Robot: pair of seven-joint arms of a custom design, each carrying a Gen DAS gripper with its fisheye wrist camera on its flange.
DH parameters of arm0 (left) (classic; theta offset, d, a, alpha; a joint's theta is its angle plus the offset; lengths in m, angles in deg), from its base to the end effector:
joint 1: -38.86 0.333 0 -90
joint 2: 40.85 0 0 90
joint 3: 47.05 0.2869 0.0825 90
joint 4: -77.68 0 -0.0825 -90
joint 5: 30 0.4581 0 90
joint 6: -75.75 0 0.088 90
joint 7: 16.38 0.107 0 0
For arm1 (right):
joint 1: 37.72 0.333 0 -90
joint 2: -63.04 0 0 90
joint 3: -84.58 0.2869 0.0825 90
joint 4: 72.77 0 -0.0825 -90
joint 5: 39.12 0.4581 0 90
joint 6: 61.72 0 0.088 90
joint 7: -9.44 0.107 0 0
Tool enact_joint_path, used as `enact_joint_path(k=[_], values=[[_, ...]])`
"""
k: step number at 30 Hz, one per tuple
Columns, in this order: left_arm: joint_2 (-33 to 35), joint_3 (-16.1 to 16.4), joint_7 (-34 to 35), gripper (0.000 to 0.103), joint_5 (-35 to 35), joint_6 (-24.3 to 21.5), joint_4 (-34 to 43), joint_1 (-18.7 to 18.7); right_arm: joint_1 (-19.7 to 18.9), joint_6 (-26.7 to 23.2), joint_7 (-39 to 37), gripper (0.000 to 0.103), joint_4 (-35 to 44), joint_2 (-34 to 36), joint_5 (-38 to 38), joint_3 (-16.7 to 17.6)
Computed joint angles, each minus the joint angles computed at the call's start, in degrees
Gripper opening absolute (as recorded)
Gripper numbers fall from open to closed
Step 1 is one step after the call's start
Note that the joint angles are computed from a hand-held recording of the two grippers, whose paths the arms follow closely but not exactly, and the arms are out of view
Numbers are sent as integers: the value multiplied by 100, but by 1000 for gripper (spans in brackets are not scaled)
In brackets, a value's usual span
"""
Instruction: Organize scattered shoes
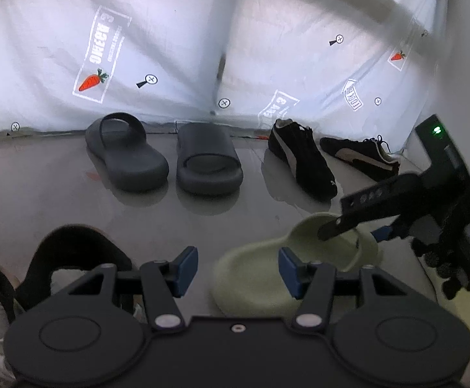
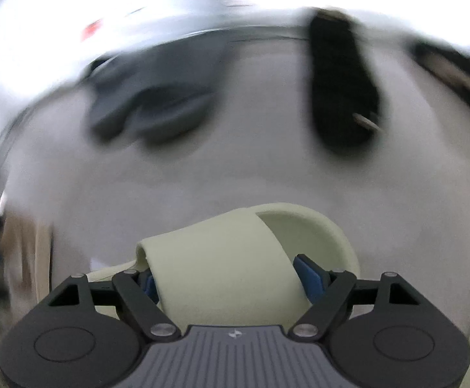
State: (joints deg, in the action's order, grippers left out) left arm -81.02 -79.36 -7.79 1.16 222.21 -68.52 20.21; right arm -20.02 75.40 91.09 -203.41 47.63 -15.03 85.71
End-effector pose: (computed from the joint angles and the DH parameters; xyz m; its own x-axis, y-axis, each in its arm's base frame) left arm 0.3075 -0.3883 0.4801 0.0638 -0.9818 0.1791 -0.5923 -0.1817 -0.7850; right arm 0.5428 0.1889 0.4450 0.2663 -0.9111 -0.3146 -0.9196 -0.1423 -0.3662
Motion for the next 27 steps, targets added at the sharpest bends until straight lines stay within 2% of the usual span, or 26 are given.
enact_joint_path(k=[3,6,7,9,12,14,17,22,25,27], values=[[60,56,38,56,-49,40,6,-23,-58,-451,433,83,79,-49,242,-92],[125,107,131,56,-97,68,29,-55,-51,-848,-28,83,-28,-247,858,-347],[153,128,174,56,-119,83,39,-69,-98,-814,-290,83,-163,-366,1036,-304],[193,146,225,56,-151,100,59,-75,70,-538,-1428,84,-553,-825,1279,-504],[286,173,320,56,-184,168,105,-73,206,-206,-3046,92,-915,-1223,1292,-649],[310,145,362,56,-164,146,145,-53,240,-344,-3646,92,-1012,-1311,1168,-688],[279,81,372,56,-113,4,188,-37,181,-855,-3406,92,-813,-1029,1322,-711],[60,41,-11,56,-151,-172,70,-31,39,-1264,-2807,93,-953,-1131,1874,-699],[4,45,-97,56,-151,-231,47,-39,-27,-1960,-2633,92,-890,-1102,2100,-827],[-7,49,-81,56,-129,-259,48,-54,-130,-2680,-2600,92,-679,-986,2155,-940]])
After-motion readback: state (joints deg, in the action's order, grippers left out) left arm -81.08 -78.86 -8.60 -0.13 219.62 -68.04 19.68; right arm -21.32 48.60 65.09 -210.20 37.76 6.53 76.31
